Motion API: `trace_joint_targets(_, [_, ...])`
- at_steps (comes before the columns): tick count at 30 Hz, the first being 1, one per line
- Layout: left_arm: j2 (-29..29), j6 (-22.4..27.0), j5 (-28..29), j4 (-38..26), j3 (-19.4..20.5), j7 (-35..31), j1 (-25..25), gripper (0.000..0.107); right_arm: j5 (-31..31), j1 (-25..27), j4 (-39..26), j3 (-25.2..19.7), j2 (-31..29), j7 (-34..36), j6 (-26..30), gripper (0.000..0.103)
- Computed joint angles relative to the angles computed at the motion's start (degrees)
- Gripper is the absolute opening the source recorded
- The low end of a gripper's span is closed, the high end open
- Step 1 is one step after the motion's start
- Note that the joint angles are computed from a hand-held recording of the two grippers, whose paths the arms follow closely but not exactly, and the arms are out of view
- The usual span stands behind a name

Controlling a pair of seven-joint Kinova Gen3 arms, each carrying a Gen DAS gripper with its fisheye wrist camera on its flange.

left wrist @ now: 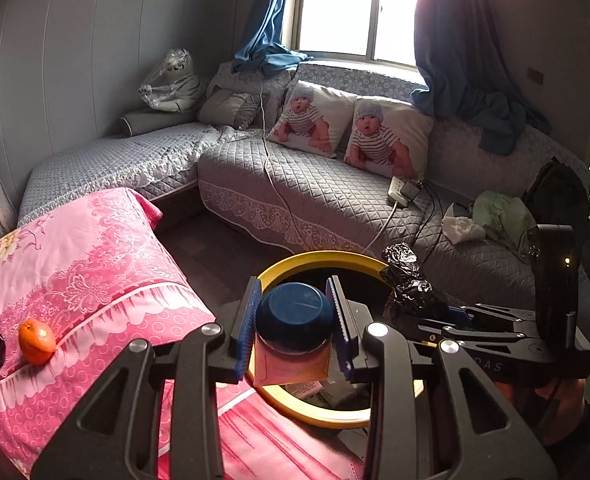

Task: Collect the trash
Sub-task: 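Open both tools over the bin, dropping the black bag and lotion tube, then move both tools back to the bed and grasp the second black bag with the right tool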

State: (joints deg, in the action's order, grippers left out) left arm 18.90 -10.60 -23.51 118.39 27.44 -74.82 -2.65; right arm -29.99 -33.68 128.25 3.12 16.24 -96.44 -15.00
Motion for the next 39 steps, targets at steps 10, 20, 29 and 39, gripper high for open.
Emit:
trace_joint_targets(10, [8.3, 5.0, 5.7, -8.0, 0.4, -4.8, 2.8, 0.031, 0.2, -1.7, -1.4, 2.2, 2.2, 0.1, 2.7, 0.037])
trace_joint_targets(20, [8.6, 1.9, 13.2, -7.3, 0.2, -8.9, 2.4, 0.069, 0.1, -3.9, -1.9, 6.4, 3.1, -1.2, 3.3, 0.054])
trace_joint_targets(29, [4.0, -7.4, 8.1, 0.8, 0.3, -0.4, -7.1, 0.092, -7.1, -8.9, -1.3, 10.3, 2.1, 4.8, 2.1, 0.069])
trace_joint_targets(39, [-2.8, -15.7, 5.4, 10.0, -19.5, 0.6, -11.0, 0.094, -7.2, -14.5, -8.0, 9.7, 3.5, 14.1, 3.8, 0.073])
